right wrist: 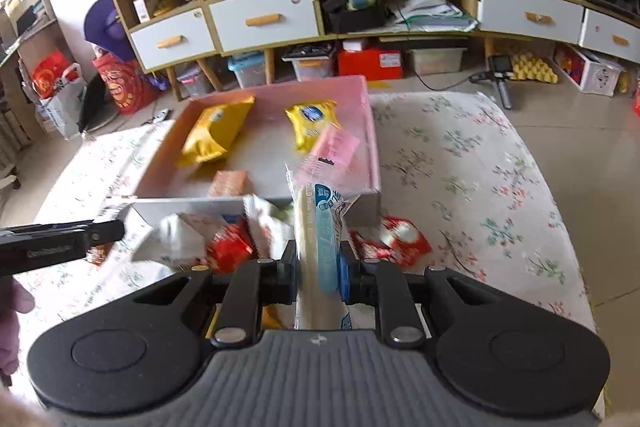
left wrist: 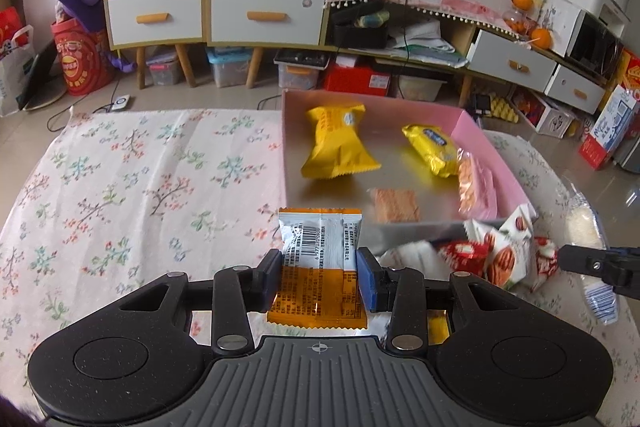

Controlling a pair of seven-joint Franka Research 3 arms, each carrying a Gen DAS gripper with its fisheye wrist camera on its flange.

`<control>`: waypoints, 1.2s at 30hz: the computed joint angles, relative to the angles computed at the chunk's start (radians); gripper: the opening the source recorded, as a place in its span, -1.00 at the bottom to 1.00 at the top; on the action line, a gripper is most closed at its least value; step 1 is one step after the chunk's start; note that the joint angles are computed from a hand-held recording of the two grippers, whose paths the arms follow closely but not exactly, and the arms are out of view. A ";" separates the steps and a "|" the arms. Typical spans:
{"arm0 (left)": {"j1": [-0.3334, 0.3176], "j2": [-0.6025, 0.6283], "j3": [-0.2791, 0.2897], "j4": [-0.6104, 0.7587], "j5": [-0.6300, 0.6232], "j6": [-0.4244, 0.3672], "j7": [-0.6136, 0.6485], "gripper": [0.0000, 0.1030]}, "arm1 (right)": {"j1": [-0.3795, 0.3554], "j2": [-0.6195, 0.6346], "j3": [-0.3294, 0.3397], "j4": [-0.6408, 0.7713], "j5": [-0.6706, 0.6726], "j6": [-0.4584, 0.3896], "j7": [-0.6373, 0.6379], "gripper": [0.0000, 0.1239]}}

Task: Organize snacks
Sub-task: 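Lift both held packets and carry them over the pink box, then lower both packets into the box and open both tools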

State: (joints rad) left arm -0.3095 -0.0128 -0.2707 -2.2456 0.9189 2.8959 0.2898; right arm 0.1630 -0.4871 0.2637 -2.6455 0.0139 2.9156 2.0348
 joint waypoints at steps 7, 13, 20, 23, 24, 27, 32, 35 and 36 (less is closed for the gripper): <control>-0.035 0.092 0.009 0.127 0.042 -0.034 0.007 -0.28 | 0.066 0.087 -0.053 0.066 0.062 0.058 -0.057 -0.73; -0.076 0.192 0.043 0.244 0.065 0.005 0.062 -0.27 | 0.138 0.185 -0.137 0.138 0.166 0.112 -0.157 -0.73; -0.121 0.306 0.085 0.369 0.013 0.008 0.193 -0.27 | 0.110 0.304 -0.145 0.254 0.157 0.068 -0.256 -0.73; -0.122 0.345 0.088 0.401 -0.056 0.015 0.264 -0.27 | 0.126 0.335 -0.166 0.285 0.199 0.055 -0.298 -0.73; -0.124 0.357 0.090 0.411 -0.078 0.015 0.284 -0.27 | 0.151 0.347 -0.187 0.298 0.260 0.053 -0.347 -0.73; -0.141 0.388 0.104 0.441 -0.119 0.001 0.332 -0.27 | 0.187 0.377 -0.214 0.335 0.404 0.043 -0.462 -0.73; -0.165 0.421 0.125 0.467 -0.154 -0.007 0.376 -0.27 | 0.150 0.420 -0.183 0.371 0.338 0.033 -0.423 -0.72; -0.172 0.429 0.130 0.473 -0.165 0.003 0.400 -0.27 | 0.136 0.441 -0.176 0.391 0.275 0.018 -0.379 -0.72; -0.171 0.432 0.128 0.476 -0.173 0.002 0.413 -0.27 | 0.135 0.450 -0.177 0.401 0.273 0.011 -0.379 -0.72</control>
